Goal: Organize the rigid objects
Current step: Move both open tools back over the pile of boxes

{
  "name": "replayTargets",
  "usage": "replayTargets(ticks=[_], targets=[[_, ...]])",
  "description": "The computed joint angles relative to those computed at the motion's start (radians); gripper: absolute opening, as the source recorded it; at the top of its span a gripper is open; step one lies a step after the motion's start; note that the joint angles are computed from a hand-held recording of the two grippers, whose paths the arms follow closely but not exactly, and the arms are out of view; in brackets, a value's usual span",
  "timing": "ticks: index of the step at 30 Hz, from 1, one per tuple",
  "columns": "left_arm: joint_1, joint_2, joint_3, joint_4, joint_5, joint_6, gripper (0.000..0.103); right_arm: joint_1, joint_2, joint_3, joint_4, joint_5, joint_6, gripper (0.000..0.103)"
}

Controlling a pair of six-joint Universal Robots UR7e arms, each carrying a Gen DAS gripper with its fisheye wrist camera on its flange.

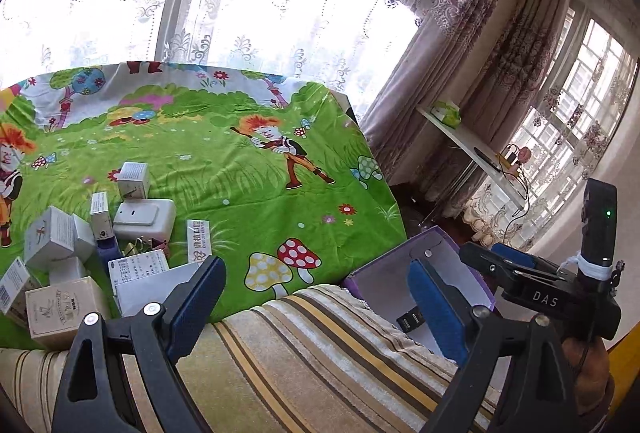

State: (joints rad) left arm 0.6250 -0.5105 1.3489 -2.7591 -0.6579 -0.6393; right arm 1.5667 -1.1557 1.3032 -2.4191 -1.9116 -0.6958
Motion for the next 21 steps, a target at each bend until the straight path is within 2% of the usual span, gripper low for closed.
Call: replayTargets(ticks=[11, 17, 21], targets=[[0.012, -0.158, 0.202, -0.008, 0.115, -0.175, 0.094, 0.053, 0.015, 0.045, 0.023, 0.001, -0.040, 0.092], [0.017, -0.250, 0.299, 0.057, 0.182, -0.309, 0.094, 0.078, 0.033, 0.061, 0.046, -0.003, -0.050, 0.092], [0.022, -0.303, 0.354, 0.095, 0.193, -0.392, 0.094, 0.093, 0.046, 0.075, 0.062, -0.010, -0.056, 0.092]])
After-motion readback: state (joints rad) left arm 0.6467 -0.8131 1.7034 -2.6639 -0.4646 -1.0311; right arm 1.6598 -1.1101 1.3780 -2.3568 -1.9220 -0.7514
